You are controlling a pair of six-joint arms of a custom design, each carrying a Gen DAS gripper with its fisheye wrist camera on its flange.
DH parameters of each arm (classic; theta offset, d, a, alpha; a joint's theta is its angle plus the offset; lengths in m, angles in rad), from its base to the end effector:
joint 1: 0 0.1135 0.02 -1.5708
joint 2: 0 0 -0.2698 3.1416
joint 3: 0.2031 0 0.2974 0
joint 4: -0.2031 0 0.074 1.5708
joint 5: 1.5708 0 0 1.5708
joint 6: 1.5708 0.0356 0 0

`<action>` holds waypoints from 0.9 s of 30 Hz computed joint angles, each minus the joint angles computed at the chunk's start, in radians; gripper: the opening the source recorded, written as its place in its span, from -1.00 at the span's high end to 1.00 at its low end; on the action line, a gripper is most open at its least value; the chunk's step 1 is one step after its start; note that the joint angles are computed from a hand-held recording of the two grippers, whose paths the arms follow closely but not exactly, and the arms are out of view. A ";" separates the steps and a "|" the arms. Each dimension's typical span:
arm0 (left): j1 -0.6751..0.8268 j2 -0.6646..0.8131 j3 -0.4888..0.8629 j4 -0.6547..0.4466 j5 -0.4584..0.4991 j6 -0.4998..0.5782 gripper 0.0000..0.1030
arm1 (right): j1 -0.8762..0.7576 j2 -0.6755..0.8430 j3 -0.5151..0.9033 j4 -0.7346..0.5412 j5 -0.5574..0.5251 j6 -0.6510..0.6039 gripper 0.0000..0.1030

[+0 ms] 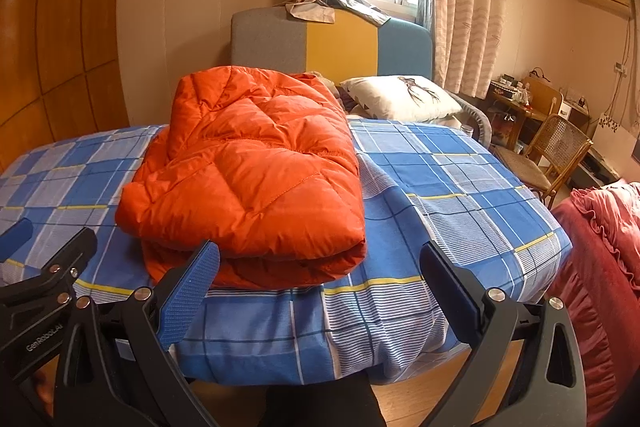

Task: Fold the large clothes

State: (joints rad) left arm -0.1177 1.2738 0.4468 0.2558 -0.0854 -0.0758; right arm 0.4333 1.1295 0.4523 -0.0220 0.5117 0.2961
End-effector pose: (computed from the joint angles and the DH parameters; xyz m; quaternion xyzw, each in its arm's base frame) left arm 0.2730 -0.0292 0.1386 -0.0021 0.8771 -0.0090 0.4802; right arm 0.2340 0.0890 0.1541 0.0465 0.8823 -0.0687 0.4634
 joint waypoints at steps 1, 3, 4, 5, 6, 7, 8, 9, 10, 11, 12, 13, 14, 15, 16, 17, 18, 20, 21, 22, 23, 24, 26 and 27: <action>0.000 0.001 0.000 0.001 0.001 0.000 -0.96 | 0.002 0.002 0.001 -0.001 0.001 0.002 -0.94; 0.000 0.003 0.001 0.002 0.005 0.001 -0.96 | 0.007 0.001 0.001 -0.004 0.007 0.002 -0.94; -0.001 0.004 0.002 0.001 0.006 0.002 -0.96 | 0.008 0.002 0.002 -0.006 0.010 0.003 -0.94; -0.003 0.006 0.003 -0.001 0.004 0.003 -0.96 | 0.008 0.004 0.004 -0.006 0.011 0.003 -0.94; -0.002 0.008 0.002 0.000 0.003 0.002 -0.96 | 0.010 0.006 0.006 -0.007 0.015 0.004 -0.94; -0.001 0.010 0.003 0.001 0.005 0.000 -0.96 | 0.011 0.009 0.007 -0.007 0.018 0.004 -0.94; 0.000 0.012 0.003 0.000 0.005 -0.002 -0.96 | 0.014 0.012 0.009 -0.007 0.020 0.002 -0.94; 0.002 0.015 0.004 0.000 0.007 -0.004 -0.96 | 0.015 0.010 0.008 -0.007 0.021 0.001 -0.94; 0.003 0.016 0.005 0.000 0.009 -0.005 -0.96 | 0.017 0.012 0.010 -0.007 0.023 -0.001 -0.94; 0.005 0.018 0.005 0.001 0.009 -0.008 -0.96 | 0.020 0.014 0.013 -0.010 0.026 -0.002 -0.94; 0.007 0.020 0.006 0.001 0.010 -0.010 -0.96 | 0.021 0.013 0.014 -0.011 0.027 -0.003 -0.94; 0.012 0.023 0.007 0.002 0.015 -0.014 -0.96 | 0.024 0.013 0.015 -0.010 0.029 -0.002 -0.94; 0.016 0.027 0.008 0.003 0.019 -0.018 -0.96 | 0.027 0.011 0.015 -0.011 0.030 -0.001 -0.94; 0.018 0.031 0.011 0.000 0.020 -0.019 -0.96 | 0.030 0.009 0.015 -0.011 0.032 0.000 -0.94; 0.018 0.031 0.011 -0.001 0.021 -0.020 -0.96 | 0.033 0.006 0.014 -0.010 0.033 0.001 -0.94; 0.016 0.030 0.009 0.003 0.019 -0.018 -0.96 | 0.035 0.004 0.012 -0.008 0.033 0.001 -0.94; 0.011 0.029 0.007 0.007 0.010 -0.015 -0.96 | 0.037 0.003 0.011 -0.006 0.034 0.001 -0.94; 0.008 0.028 0.007 0.007 0.017 -0.012 -0.96 | 0.039 0.000 0.009 -0.007 0.040 -0.002 -0.94; 0.006 0.026 0.007 0.006 0.017 -0.010 -0.96 | 0.037 -0.001 0.008 -0.008 0.039 -0.002 -0.94; 0.003 0.024 0.005 0.008 0.014 -0.007 -0.96 | 0.033 -0.003 0.007 -0.010 0.033 0.001 -0.94; 0.000 0.022 0.004 0.008 0.014 -0.004 -0.96 | 0.028 -0.006 0.005 -0.011 0.029 0.004 -0.94; -0.001 0.019 0.002 0.007 0.016 -0.005 -0.96 | 0.027 -0.007 0.005 -0.011 0.029 0.005 -0.94; 0.002 0.013 0.000 0.004 0.023 -0.003 -0.96 | 0.023 -0.007 0.003 -0.011 0.027 0.004 -0.94; 0.001 0.011 -0.001 0.003 0.025 -0.003 -0.96 | 0.023 -0.006 0.003 -0.011 0.028 0.004 -0.94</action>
